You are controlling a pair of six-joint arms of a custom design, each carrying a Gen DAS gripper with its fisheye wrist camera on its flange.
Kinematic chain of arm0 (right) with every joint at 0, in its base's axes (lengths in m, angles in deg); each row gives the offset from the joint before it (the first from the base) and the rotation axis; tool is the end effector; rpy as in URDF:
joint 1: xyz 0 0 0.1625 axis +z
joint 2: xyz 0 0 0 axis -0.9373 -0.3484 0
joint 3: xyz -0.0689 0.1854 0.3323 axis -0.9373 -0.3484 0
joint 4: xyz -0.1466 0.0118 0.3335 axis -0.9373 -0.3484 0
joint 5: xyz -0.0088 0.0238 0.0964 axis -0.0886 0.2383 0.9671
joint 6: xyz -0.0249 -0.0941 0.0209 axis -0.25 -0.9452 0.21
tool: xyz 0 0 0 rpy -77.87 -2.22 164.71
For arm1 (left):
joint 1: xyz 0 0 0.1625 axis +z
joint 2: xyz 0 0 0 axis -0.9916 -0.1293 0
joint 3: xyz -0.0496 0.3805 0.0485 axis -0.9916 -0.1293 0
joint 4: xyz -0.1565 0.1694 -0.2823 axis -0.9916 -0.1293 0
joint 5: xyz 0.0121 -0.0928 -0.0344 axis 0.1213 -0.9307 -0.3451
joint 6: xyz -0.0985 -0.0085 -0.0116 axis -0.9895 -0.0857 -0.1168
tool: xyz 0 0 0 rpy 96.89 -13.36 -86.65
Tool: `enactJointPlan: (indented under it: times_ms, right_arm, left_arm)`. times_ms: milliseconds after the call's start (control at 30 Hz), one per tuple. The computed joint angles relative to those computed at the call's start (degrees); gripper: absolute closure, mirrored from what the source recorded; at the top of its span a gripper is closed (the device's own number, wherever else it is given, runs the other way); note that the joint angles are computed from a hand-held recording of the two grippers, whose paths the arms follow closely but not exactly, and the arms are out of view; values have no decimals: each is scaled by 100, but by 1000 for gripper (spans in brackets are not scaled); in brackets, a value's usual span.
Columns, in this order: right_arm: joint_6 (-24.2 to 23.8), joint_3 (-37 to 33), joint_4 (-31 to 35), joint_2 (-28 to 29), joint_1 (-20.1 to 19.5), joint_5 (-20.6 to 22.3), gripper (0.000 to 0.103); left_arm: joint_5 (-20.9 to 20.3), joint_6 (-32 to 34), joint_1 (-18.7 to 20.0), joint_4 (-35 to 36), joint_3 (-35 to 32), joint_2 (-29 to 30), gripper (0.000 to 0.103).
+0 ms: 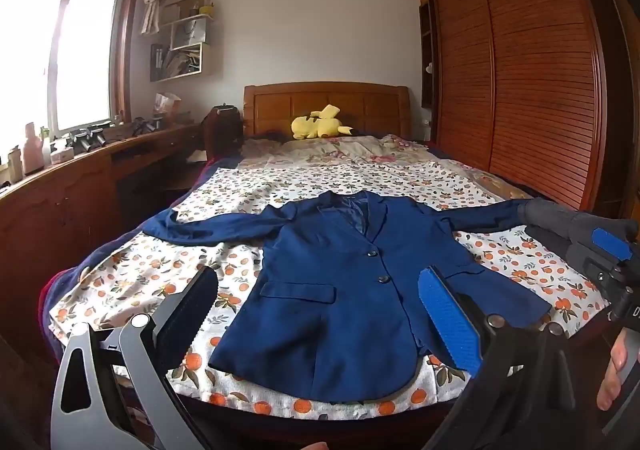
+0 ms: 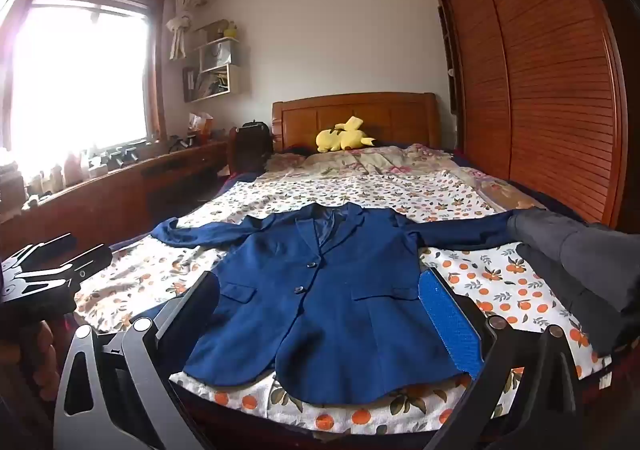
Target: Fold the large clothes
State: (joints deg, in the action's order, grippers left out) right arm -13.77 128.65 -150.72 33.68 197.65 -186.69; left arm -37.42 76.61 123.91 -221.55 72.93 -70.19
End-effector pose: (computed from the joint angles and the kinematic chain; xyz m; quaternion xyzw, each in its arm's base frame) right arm 0.3631 -0.3539 0.0487 0.2550 -0.7761 0.5257 0.2371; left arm -0.1204 -0.3980 0.3085 0.2258 0.7608 -0.5199 0.3160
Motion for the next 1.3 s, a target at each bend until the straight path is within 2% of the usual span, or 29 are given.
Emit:
enactJointPlan:
  times_ms: [600,767,1300]
  right_arm:
    - [-21,-3,-24,8,3,3,6]
    - [-18,-3,-17,7,3,3,6]
    - [-17,-12,-33,20,3,3,6]
  left_arm:
    - [28,57,-11,22,-6,-8,2]
    - [77,40,-92,142,44,-179,2]
    - [204,101,-235,-38,49,-49,2]
